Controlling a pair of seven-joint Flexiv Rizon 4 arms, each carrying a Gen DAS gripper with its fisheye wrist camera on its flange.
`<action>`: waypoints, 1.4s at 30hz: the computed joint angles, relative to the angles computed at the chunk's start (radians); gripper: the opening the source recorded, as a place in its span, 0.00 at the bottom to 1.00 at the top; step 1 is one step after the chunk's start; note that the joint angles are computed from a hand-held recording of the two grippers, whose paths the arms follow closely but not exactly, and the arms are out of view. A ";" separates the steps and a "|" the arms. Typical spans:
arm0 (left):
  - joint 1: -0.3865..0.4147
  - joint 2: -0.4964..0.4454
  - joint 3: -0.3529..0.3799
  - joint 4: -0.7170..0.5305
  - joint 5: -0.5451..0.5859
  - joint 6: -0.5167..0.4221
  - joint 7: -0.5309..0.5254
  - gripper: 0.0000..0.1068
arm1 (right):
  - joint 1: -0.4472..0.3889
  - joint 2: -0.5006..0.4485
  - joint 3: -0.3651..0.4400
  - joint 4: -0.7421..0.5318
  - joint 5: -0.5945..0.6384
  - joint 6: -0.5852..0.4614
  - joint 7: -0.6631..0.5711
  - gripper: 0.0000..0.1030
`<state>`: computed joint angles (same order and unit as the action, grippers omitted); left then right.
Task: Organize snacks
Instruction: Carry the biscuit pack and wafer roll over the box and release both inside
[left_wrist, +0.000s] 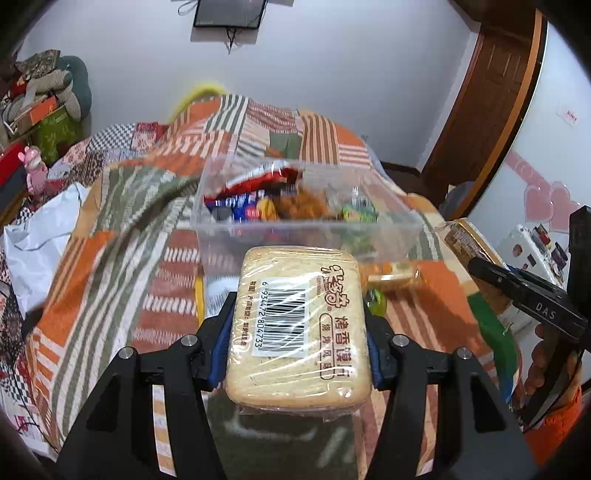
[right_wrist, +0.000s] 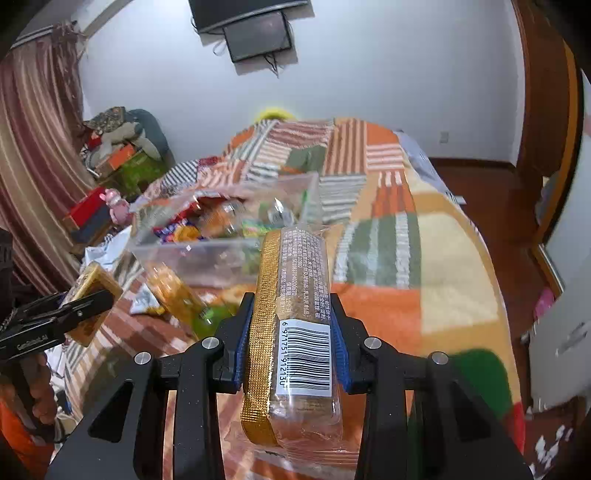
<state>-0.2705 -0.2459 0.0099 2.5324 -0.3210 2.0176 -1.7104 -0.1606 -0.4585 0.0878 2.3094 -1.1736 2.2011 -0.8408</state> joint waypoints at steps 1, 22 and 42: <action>-0.005 0.001 0.007 -0.006 -0.007 0.002 0.008 0.53 | 0.008 0.001 0.003 -0.001 0.015 0.004 -0.011 0.32; 0.116 -0.090 -0.002 -0.172 0.010 -0.005 0.035 0.53 | 0.115 -0.068 0.063 -0.156 0.143 -0.012 -0.056 0.33; 0.158 -0.231 0.026 -0.340 0.048 -0.141 0.056 0.53 | 0.104 -0.228 0.079 -0.421 -0.216 -0.157 0.275 0.33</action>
